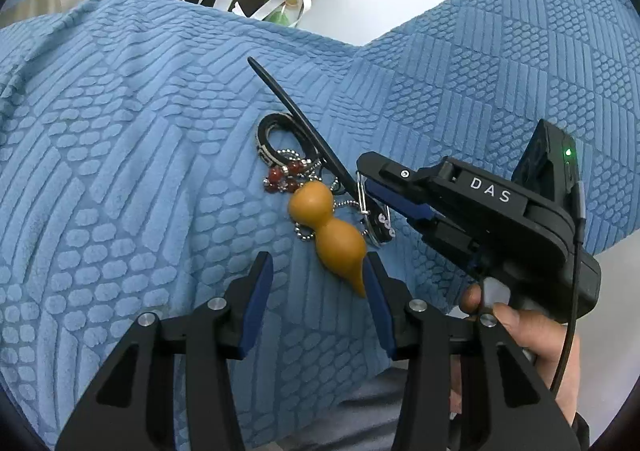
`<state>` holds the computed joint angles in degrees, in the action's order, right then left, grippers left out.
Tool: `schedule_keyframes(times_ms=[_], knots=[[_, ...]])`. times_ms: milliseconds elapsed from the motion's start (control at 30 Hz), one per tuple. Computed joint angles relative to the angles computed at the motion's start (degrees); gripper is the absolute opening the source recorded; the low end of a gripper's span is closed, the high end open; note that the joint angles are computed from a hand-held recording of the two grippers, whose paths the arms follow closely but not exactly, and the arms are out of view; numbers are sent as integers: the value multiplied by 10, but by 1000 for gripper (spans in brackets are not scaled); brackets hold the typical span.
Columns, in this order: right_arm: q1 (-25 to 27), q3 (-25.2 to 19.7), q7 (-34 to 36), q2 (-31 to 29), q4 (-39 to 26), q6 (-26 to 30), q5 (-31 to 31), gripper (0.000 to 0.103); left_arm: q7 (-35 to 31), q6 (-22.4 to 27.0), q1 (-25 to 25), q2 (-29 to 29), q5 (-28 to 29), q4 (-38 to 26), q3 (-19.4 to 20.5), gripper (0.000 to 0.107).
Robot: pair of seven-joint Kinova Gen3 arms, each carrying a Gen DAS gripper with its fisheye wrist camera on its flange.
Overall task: Organize jewelry
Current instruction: 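Grasp the orange gourd charm with left tool while right tool grasps the metal ring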
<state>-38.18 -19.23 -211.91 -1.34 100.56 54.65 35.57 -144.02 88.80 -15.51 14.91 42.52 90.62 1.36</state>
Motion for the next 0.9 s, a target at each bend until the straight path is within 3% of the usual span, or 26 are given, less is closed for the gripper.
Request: schedule_keyframes(times_ms=[367, 467, 633, 900], knots=[[-3, 19, 25, 24, -33, 15, -31, 21, 7, 6, -8, -2, -1, -6, -4, 47], [-7, 22, 22, 25, -32, 17, -34, 13, 10, 5, -7, -3, 0, -8, -4, 47], [-15, 16, 8, 19, -27, 22, -9, 6, -7, -9, -5, -17, 7, 6, -4, 47], [-28, -1, -31, 8, -23, 51, 44, 5, -1, -19, 9, -17, 7, 11, -1, 47]])
